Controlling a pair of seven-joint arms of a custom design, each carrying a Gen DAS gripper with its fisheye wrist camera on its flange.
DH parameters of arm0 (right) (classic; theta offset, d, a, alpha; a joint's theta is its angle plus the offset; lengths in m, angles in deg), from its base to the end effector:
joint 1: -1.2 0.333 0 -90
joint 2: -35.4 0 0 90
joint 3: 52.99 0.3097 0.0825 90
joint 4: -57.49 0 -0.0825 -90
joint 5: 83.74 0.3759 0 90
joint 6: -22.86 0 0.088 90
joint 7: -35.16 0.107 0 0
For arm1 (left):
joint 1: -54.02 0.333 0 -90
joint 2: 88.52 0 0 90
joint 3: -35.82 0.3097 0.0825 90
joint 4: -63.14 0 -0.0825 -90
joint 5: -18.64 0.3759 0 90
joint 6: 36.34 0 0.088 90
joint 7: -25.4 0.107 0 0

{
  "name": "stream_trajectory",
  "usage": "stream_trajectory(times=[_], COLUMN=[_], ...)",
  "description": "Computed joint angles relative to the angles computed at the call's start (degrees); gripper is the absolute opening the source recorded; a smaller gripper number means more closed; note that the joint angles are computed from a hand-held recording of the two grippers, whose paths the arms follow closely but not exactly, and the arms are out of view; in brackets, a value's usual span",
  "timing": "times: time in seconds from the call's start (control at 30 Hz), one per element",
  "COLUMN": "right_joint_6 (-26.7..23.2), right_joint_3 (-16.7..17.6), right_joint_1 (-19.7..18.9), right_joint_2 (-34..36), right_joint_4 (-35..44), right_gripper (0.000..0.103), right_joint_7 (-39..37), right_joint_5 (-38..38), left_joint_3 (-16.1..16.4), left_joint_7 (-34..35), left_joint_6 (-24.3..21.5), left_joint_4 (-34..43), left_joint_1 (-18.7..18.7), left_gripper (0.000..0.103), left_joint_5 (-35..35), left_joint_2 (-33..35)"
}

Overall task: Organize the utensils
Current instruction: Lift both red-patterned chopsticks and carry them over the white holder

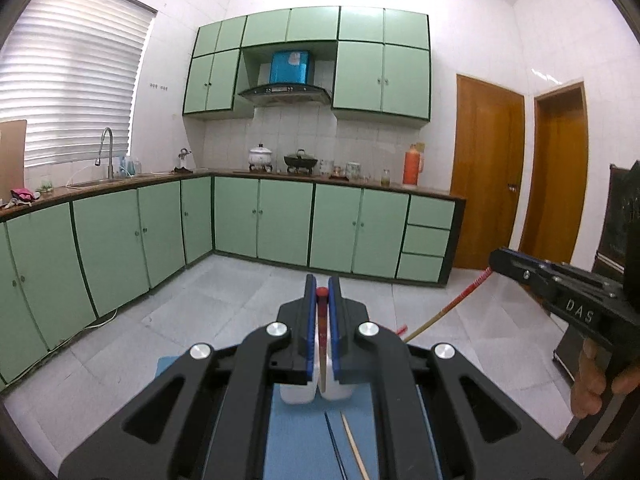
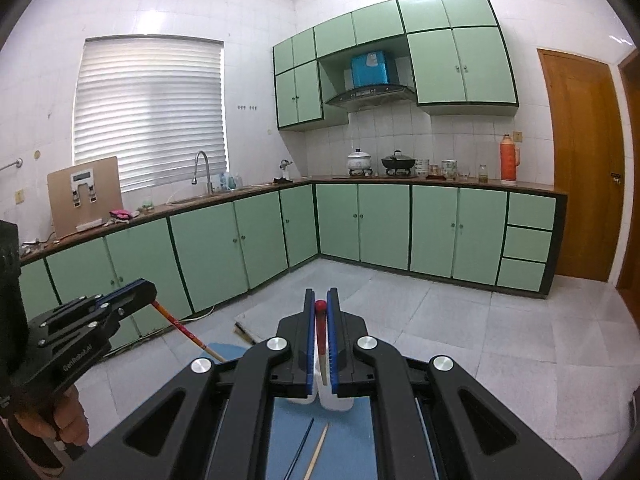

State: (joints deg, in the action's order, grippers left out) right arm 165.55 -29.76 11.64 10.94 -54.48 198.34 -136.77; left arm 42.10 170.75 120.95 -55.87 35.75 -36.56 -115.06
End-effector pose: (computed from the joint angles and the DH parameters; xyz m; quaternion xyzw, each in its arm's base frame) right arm 0.3621 0.3078 0.7364 -0.5220 0.6024 -0.4114 0.4420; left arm 0.4495 -0.0475 0.7270 -0.4129 0.6728 -0.5520 0.2686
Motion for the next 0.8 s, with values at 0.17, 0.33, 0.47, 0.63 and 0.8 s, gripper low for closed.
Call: stream_trajectory(times=[0.17, 0.33, 0.47, 0.63, 0.8], right_joint_6=[0.4, 0.9, 2.0, 2.7, 2.7], right_joint_3=[-1.6, -4.6, -7.5, -10.2, -11.8], right_joint_1=[-0.3, 1.1, 2.8, 4.5, 6.1], right_joint_2=[4.8, 9.6, 12.5, 15.9, 18.3], right_joint_4=[4.1, 7.3, 8.1, 8.6, 8.8], right_gripper=[0.006, 0.006, 0.006, 0.006, 0.006], right_joint_7=[-1.6, -2.6, -3.4, -4.1, -4.0], right_joint_5=[-0.8, -1.2, -0.3, 0.7, 0.4], left_joint_3=[-1.2, -4.0, -7.5, -10.9, -13.0], left_joint_7=[-1.2, -0.6, -2.3, -4.9, -6.4], left_joint_6=[0.8, 1.9, 3.3, 4.2, 5.4], left_joint_4=[6.5, 13.3, 16.8, 17.7, 17.5], left_joint_1=[0.3, 2.4, 5.2, 8.3, 10.2], left_gripper=[0.005, 0.005, 0.005, 0.005, 0.005], left_joint_5=[-0.7, -2.0, 0.1, 4.5, 7.5], left_joint_2=[6.1, 12.9, 17.9, 22.2, 25.0])
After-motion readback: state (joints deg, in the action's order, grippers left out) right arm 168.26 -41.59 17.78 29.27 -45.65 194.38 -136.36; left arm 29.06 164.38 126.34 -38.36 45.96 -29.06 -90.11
